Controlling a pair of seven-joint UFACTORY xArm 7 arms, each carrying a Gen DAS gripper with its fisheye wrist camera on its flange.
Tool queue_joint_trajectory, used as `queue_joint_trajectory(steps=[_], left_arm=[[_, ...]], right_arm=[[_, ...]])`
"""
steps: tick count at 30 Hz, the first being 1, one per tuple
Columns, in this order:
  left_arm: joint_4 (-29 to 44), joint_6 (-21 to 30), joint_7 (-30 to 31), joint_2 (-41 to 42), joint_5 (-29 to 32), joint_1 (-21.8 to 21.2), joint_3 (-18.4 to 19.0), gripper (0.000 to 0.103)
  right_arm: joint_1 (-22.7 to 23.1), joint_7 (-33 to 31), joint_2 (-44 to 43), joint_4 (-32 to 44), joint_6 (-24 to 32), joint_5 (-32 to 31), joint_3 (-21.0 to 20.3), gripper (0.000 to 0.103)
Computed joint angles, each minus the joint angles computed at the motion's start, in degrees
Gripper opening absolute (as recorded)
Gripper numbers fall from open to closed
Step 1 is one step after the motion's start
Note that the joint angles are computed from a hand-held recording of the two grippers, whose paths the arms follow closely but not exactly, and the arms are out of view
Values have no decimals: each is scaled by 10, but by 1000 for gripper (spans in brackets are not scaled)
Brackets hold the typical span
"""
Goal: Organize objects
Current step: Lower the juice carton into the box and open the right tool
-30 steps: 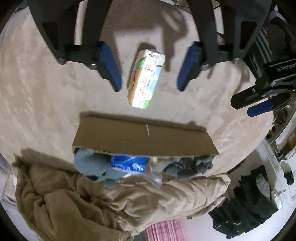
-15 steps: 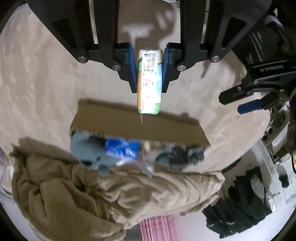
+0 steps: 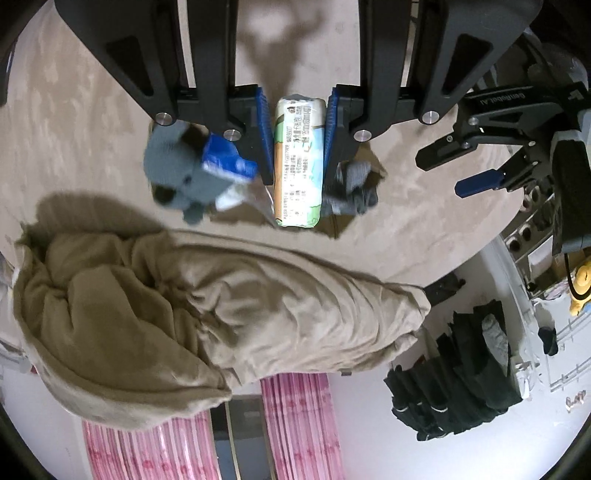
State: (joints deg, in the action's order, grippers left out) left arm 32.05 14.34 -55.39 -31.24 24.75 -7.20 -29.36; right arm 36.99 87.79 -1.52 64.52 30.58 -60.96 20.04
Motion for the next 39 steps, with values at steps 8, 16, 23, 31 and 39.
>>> queue_joint_trajectory(steps=[8,16,23,31,39], left_arm=[[28,-42,-31,70,58,79,-28,83],[42,-64,-120,133,161,146,-61,83],[46,-71,-173,150,222,128,-31,87],[40,-50,-186,131,228,65,19,87],[3,-22,-112,61,123,-6,45,87]], right_arm=[[5,6,85,59,-75,5,-44,25],[34,-13,177,110,-137,57,-105,25],[74,-7,203,117,-148,67,-159,25],[93,36,168,91,-125,31,-167,50],[76,69,102,57,-50,-17,-110,68]])
